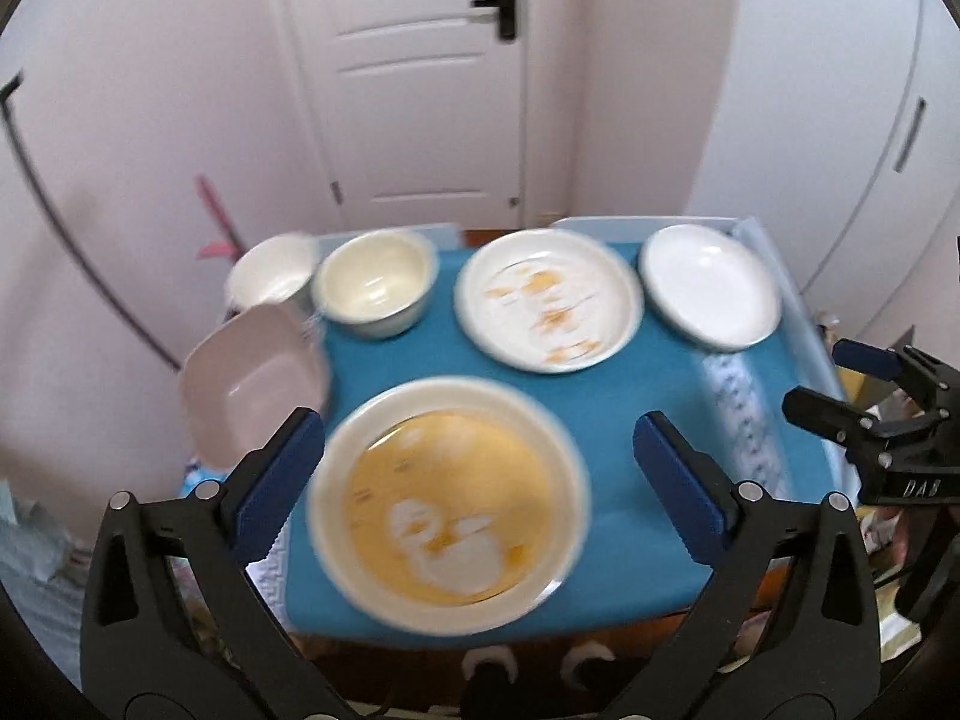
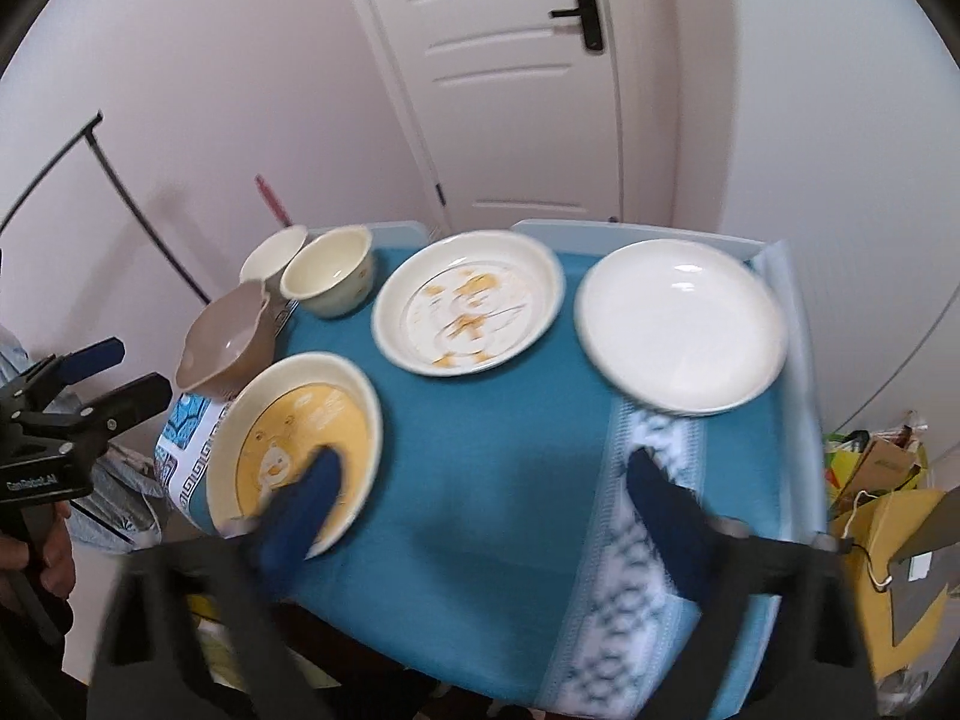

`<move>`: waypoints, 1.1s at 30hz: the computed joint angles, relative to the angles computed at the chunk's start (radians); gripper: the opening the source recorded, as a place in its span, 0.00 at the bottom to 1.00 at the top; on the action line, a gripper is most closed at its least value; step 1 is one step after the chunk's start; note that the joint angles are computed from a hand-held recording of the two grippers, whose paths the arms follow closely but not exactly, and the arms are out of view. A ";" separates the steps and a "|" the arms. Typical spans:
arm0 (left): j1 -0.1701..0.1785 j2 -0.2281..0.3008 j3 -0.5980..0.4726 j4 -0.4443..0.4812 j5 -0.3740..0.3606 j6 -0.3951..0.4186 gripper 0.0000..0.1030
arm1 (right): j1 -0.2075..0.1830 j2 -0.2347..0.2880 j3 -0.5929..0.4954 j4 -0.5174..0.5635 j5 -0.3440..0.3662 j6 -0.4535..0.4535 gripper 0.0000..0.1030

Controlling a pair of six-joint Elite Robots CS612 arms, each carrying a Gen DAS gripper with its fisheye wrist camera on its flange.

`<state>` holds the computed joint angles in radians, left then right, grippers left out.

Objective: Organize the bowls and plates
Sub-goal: 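Lower the yellow plate flat onto the cloth and open both grippers, then grasp the rim of the plain white plate with both grippers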

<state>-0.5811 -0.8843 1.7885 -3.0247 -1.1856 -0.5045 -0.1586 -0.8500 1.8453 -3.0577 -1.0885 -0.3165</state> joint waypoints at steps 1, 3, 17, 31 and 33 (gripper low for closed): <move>-0.002 0.005 -0.014 0.001 -0.009 0.007 0.99 | -0.012 -0.002 0.005 -0.026 0.003 0.004 0.94; -0.003 0.025 -0.062 -0.008 -0.054 0.038 1.00 | -0.032 -0.004 0.013 -0.077 0.003 -0.005 0.94; 0.064 0.267 -0.553 0.233 -0.408 0.393 0.99 | -0.086 0.016 -0.045 -0.094 -0.123 0.263 0.95; 0.119 0.605 -1.097 0.772 -0.600 0.707 0.50 | -0.043 0.189 -0.224 0.056 -0.223 0.635 0.59; 0.120 0.626 -1.131 0.797 -0.607 0.730 0.48 | -0.042 0.208 -0.242 0.058 -0.227 0.678 0.54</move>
